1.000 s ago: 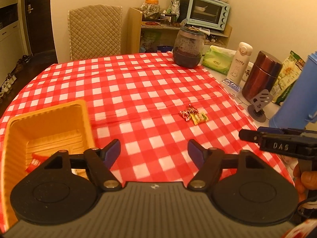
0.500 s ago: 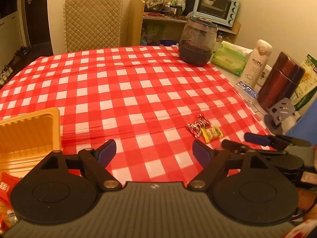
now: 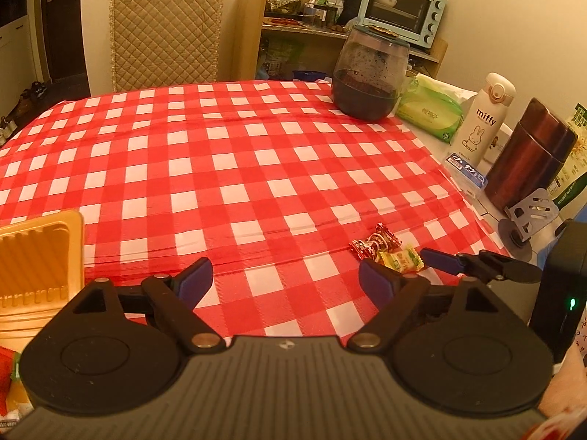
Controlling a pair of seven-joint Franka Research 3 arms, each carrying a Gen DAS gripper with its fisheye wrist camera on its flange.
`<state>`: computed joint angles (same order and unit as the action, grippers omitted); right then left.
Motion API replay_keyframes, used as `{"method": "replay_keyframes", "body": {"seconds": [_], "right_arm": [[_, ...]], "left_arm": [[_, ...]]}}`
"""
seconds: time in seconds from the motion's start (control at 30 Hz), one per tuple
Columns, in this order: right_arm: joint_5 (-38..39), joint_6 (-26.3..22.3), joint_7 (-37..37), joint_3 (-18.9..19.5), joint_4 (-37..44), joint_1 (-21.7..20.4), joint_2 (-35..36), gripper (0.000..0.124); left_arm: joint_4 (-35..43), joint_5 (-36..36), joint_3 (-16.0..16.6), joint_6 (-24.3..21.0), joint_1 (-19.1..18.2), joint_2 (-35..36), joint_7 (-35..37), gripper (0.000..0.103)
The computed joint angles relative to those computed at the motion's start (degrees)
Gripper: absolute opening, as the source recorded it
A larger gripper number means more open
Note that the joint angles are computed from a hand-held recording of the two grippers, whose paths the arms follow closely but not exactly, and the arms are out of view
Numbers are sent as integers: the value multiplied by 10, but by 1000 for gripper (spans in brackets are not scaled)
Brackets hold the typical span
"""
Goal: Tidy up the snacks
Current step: 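Grasp the yellow candy with the right tool while the left grasps the red candy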
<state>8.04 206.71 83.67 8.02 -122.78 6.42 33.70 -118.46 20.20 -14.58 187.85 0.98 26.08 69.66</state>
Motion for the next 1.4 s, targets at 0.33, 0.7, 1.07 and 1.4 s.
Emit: {"method": "replay_keyframes", "body": {"seconds": [0.33,0.7,1.07,1.4], "right_arm": [[-15,16,11,8,-19,-13,-11,25],[-13,29,76,-2,-75,-37,-54,25],[-33,33,112,-6,-98,-52,-61,25],[-43,35,135,-7,-108,-58,-69,25]], "left_arm": [[35,12,-35,-29,16,27,36,85],[144,-6,-81,-76,15,121,145,70],[224,-12,-83,-98,-20,192,262,38],[204,-42,-73,-104,-36,175,271,20]]}}
